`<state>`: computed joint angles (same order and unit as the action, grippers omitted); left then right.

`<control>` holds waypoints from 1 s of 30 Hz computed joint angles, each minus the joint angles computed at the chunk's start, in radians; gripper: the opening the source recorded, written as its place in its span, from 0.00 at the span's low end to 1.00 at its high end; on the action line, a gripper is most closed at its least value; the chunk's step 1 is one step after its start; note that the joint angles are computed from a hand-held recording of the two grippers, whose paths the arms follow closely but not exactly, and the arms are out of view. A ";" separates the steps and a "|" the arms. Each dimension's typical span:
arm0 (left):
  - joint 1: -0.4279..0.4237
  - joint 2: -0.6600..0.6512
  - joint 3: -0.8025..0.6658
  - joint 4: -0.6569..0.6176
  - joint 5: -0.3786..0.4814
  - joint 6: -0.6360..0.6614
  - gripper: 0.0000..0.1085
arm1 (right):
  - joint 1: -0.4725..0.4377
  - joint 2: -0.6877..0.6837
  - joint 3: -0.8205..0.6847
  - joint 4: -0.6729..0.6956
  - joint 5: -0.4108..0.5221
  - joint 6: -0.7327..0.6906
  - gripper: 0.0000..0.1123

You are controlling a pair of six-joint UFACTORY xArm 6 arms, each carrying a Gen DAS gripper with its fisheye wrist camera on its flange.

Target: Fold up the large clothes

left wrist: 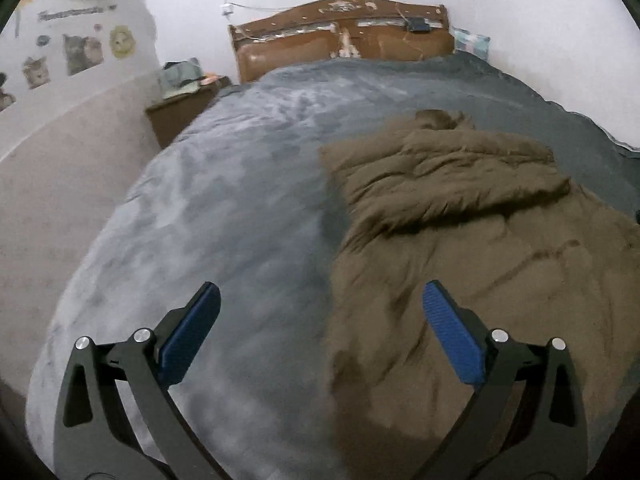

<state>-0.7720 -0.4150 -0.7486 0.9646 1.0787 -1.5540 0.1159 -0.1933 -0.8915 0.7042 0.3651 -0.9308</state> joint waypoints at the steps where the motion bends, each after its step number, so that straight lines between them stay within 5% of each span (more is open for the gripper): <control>1: -0.047 -0.063 0.041 -0.021 0.060 -0.026 0.92 | -0.037 -0.064 0.055 0.010 0.037 -0.041 0.90; 3: -0.104 -0.147 0.098 -0.060 0.118 -0.067 0.92 | -0.075 -0.137 0.122 0.015 0.060 -0.071 0.90; 5: -0.129 -0.213 0.159 -0.132 0.089 -0.069 0.89 | -0.119 -0.203 0.187 0.046 0.087 -0.115 0.90; 7: -0.163 -0.242 0.189 -0.175 0.098 -0.070 0.73 | -0.151 -0.243 0.239 0.065 0.101 -0.121 0.90; 11: -0.217 -0.286 0.227 -0.203 0.040 -0.142 0.71 | -0.175 -0.299 0.301 0.065 0.129 -0.136 0.90; 18: -0.257 -0.148 0.143 -0.184 -0.048 -0.172 0.79 | -0.186 -0.331 0.341 0.030 0.076 -0.092 0.90; 25: -0.162 0.057 0.094 -0.276 -0.192 -0.067 0.49 | -0.197 -0.245 0.314 0.003 0.052 -0.028 0.90; 26: -0.161 0.072 0.089 -0.279 -0.181 -0.067 0.44 | -0.206 -0.226 0.297 0.000 0.086 -0.022 0.87; 29: -0.154 0.087 0.077 -0.273 -0.161 -0.068 0.21 | -0.198 -0.180 0.262 -0.025 0.171 -0.032 0.51; 30: -0.154 0.082 0.076 -0.268 -0.154 -0.060 0.18 | -0.186 -0.176 0.263 -0.048 0.164 -0.024 0.29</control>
